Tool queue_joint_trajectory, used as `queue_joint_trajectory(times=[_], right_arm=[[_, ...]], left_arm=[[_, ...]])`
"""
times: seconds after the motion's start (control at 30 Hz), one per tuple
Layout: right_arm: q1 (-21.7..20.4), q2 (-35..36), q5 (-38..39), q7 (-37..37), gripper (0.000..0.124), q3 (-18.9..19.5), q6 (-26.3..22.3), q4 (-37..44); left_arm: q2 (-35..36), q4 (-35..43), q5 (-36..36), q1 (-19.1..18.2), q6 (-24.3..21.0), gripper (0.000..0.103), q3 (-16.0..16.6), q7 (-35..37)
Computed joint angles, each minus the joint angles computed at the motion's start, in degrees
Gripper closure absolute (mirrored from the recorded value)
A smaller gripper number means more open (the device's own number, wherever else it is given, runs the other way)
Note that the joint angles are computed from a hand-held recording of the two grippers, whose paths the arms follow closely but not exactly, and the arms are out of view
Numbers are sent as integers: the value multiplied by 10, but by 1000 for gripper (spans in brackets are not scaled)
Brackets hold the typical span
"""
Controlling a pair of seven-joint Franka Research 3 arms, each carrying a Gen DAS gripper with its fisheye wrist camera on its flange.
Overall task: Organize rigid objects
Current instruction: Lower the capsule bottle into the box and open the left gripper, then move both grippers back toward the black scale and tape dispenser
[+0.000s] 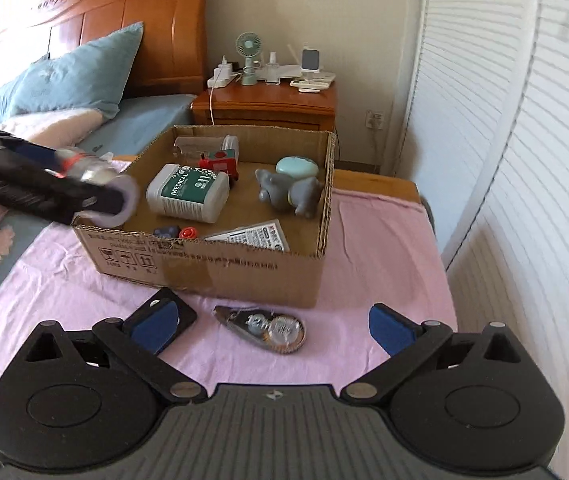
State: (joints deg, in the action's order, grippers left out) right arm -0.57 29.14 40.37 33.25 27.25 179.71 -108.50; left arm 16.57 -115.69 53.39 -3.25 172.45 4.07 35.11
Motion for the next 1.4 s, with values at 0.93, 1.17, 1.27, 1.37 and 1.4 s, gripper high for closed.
queue_joint_trajectory(times=[0.93, 1.17, 1.27, 1.37, 1.4], right_arm=[[-60, -11, 16, -2, 21, 50, 14, -44], [-161, -16, 63, -66, 21, 165, 39, -80], [-220, -13, 70, -84, 21, 229, 55, -101], [-258, -12, 56, -79, 21, 267, 70, -122], [-266, -12, 50, -75, 21, 275, 74, -129]], left_arm=[[54, 67, -73, -105, 1, 4, 65, 20], [-24, -12, 106, -144, -16, 1, 100, -172], [-54, -44, 143, -140, -34, 1, 89, -229], [-79, -71, 204, -137, -58, 1, 77, -306], [-88, -81, 228, -135, -64, 1, 73, -335]])
